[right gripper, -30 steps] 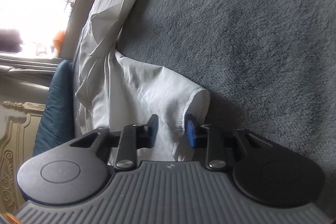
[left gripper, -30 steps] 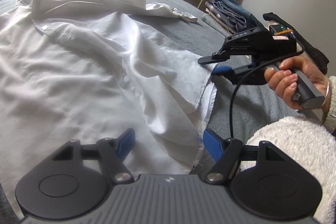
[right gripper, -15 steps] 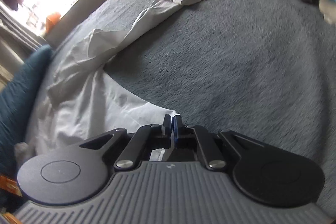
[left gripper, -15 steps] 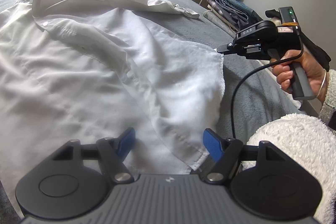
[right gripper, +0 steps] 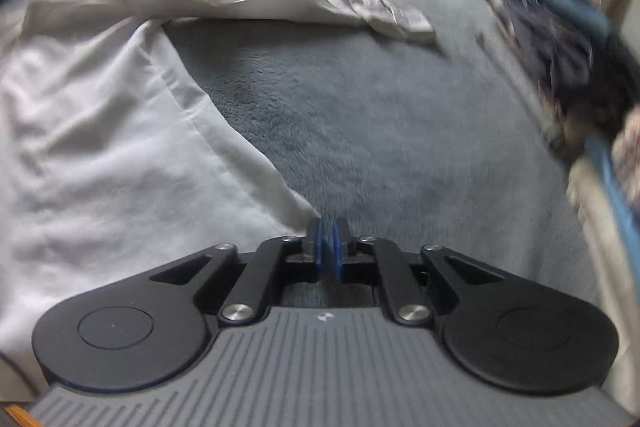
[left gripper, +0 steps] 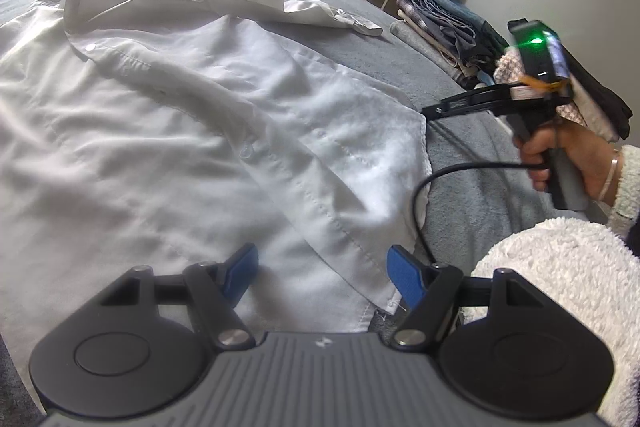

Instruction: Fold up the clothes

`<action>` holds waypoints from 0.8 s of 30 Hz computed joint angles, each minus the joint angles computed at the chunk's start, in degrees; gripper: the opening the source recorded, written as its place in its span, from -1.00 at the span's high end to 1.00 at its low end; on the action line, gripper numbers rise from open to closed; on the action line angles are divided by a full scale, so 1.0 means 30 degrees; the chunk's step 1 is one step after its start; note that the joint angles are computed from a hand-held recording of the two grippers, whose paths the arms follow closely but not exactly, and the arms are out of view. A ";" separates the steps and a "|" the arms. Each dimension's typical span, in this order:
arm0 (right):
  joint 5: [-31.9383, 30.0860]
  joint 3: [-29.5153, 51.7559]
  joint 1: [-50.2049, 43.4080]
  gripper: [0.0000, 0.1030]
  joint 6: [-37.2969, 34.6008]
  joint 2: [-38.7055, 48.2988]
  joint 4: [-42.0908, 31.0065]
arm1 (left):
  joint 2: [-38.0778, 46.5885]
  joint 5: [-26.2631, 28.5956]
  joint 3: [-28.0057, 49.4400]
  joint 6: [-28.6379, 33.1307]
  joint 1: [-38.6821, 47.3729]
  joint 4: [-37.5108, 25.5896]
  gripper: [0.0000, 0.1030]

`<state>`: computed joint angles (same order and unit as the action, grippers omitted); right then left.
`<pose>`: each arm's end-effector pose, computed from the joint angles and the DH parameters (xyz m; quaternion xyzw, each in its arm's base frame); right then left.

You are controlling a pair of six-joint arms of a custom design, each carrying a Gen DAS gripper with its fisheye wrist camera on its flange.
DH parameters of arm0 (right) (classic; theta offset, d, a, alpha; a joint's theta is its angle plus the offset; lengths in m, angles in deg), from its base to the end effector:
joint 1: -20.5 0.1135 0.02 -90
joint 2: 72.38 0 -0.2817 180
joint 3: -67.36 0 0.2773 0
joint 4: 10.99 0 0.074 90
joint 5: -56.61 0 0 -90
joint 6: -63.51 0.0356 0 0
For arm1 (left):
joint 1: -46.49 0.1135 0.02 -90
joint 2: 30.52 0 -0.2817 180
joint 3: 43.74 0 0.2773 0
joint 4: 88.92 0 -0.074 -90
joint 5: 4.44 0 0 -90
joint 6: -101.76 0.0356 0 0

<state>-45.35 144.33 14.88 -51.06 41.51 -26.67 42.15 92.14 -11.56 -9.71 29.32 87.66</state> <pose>0.4206 -0.0340 0.1180 -0.1880 0.9237 0.0122 0.3336 0.2145 -0.0705 0.1265 -0.0120 0.9189 -0.1791 0.3513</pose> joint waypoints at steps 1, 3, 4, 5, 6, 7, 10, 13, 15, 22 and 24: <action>-0.0265 0.0069 -0.0365 0.50 0.0389 -0.0311 -0.0466 | -0.0017 0.0045 -0.0056 -0.0037 0.0092 0.0126 -0.40; -0.0800 0.0269 -0.1090 0.41 0.1144 -0.0906 -0.1419 | -0.0138 0.0152 -0.0278 -0.0085 0.0312 0.0489 -0.40; -0.1120 0.0279 -0.1403 0.41 0.1459 -0.1314 -0.1758 | -0.0168 0.0258 -0.0421 -0.0086 0.0468 0.0736 -0.40; -0.1656 0.0018 -0.1674 0.41 0.1800 -0.1942 -0.1838 | -0.0163 0.0399 -0.0547 -0.0106 0.0660 0.0964 -0.40; -0.2586 -0.0339 -0.1940 0.41 0.1932 -0.2727 -0.1897 | -0.0160 0.0558 -0.0670 -0.0133 0.0868 0.1189 -0.40; -0.3656 -0.0590 -0.2013 0.41 0.1727 -0.3410 -0.2044 | -0.0167 0.0757 -0.0788 -0.0182 0.1111 0.1403 -0.40; -0.6198 -0.1326 -0.0998 0.41 -0.0060 -0.5201 -0.2342 | -0.0185 0.1392 -0.1042 -0.0171 0.1901 0.1927 -0.40; -0.7028 -0.1099 0.1675 0.45 -0.2160 -0.5679 -0.3619 | -0.0131 0.2238 -0.1321 -0.0192 0.2727 0.2497 -0.40; -0.6935 -0.0381 0.3634 0.46 -0.3083 -0.5076 -0.4471 | -0.0034 0.2811 -0.1547 -0.0185 0.3176 0.2984 -0.40; -0.4573 0.2531 0.7973 0.48 -0.3814 -0.1564 -0.6291 | 0.0510 0.4663 -0.2232 0.0039 0.4400 0.4650 -0.40; -0.4399 0.3464 0.8038 0.79 -0.3029 -0.0802 -0.7095 | 0.0824 0.5315 -0.2347 -0.0032 0.4806 0.5167 -0.40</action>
